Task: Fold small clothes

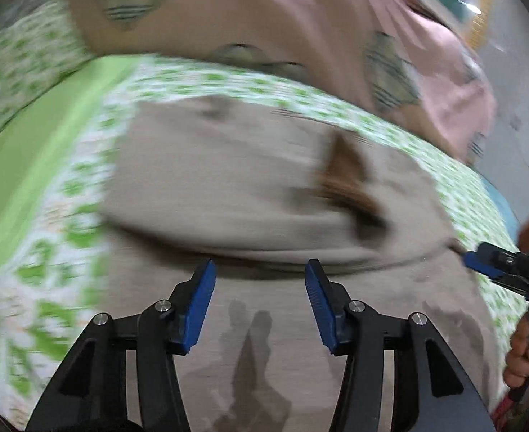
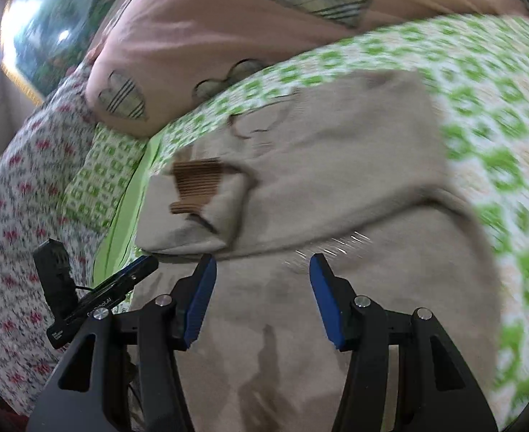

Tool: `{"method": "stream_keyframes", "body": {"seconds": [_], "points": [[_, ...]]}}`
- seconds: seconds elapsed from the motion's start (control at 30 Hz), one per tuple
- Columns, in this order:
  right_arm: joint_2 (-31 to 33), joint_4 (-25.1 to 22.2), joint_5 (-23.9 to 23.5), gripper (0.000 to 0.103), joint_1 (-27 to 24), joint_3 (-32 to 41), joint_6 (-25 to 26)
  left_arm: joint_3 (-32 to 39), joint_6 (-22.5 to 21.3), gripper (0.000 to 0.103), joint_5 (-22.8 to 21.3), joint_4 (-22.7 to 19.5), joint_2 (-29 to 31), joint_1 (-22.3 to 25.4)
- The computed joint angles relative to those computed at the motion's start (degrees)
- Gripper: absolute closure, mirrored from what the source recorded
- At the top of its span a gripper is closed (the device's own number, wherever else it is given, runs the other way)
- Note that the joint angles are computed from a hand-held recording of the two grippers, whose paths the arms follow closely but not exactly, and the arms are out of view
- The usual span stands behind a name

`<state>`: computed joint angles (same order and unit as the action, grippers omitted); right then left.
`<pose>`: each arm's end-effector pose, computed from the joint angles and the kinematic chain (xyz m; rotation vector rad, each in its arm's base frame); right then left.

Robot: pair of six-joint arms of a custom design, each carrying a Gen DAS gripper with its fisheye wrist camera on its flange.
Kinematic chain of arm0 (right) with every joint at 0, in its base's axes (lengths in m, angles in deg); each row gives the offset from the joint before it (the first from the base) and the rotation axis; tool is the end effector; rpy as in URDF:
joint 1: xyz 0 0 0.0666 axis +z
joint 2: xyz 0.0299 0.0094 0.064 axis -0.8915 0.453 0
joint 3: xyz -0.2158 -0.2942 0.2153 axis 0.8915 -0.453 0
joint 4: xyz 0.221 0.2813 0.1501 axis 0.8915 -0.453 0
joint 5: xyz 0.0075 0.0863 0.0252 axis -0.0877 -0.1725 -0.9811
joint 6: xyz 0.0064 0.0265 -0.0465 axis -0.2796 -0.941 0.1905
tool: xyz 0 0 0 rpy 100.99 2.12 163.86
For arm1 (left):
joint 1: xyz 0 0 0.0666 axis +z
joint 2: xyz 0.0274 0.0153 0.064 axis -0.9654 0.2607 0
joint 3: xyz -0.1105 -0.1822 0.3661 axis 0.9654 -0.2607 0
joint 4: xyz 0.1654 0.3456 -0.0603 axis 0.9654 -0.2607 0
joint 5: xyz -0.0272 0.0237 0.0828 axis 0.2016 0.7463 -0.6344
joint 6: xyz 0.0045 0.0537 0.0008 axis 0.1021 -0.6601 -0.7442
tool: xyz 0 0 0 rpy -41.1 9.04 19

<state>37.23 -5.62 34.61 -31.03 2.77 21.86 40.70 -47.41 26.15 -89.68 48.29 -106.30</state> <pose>0.2676 0.1495 0.3620 0.8260 2.2297 0.2766 0.5079 -0.3182 0.3381 0.5253 2.3853 -0.5571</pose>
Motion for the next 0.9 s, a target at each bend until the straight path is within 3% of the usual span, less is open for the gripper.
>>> {"method": "stream_keyframes", "body": {"seconds": [0.1,0.13,0.17,0.2,0.33,0.37,0.4,0.43,0.53,0.6,0.77,0.9], "points": [[7.6,1.6,-3.0,0.047,-2.6,4.9,7.6,0.4,3.1,0.051,-2.4,-0.8,1.1,3.5],[9.7,1.5,-3.1,0.045,-2.9,6.3,9.5,0.4,3.8,0.051,-2.5,-0.7,1.4,4.1],[12.5,1.1,-3.0,0.036,-3.4,8.2,12.2,0.8,4.3,0.051,-2.9,-0.9,1.8,4.6],[14.9,0.7,-2.4,0.032,-3.7,9.9,14.5,1.4,4.9,0.051,-3.4,-1.6,2.4,5.0],[22.7,-2.8,3.0,0.032,-4.6,14.8,19.4,3.9,7.0,0.051,-4.8,-3.9,4.8,5.8],[23.4,-2.5,3.6,0.046,-5.2,15.0,20.1,4.4,7.1,0.051,-5.4,-4.1,5.1,5.7],[23.0,-0.6,3.0,0.084,-6.1,14.3,20.4,4.7,6.9,0.051,-5.9,-4.0,5.2,5.7],[22.0,0.2,3.1,0.090,-6.8,13.7,19.5,5.2,6.9,0.051,-6.5,-3.9,5.4,5.6],[14.5,6.3,5.4,0.092,-7.5,9.0,17.0,7.1,7.2,0.051,-7.4,-4.1,6.6,5.3],[9.7,5.7,7.6,0.098,-7.7,6.4,14.4,7.6,7.5,0.051,-7.6,-4.2,7.0,5.2],[4.5,2.6,3.6,0.098,-9.3,0.2,8.3,7.6,8.3,0.052,-8.6,-4.4,7.4,5.1],[2.0,5.3,-2.4,0.095,-10.2,-5.3,2.9,7.4,8.3,0.052,-8.5,-4.5,7.4,5.1]]}}
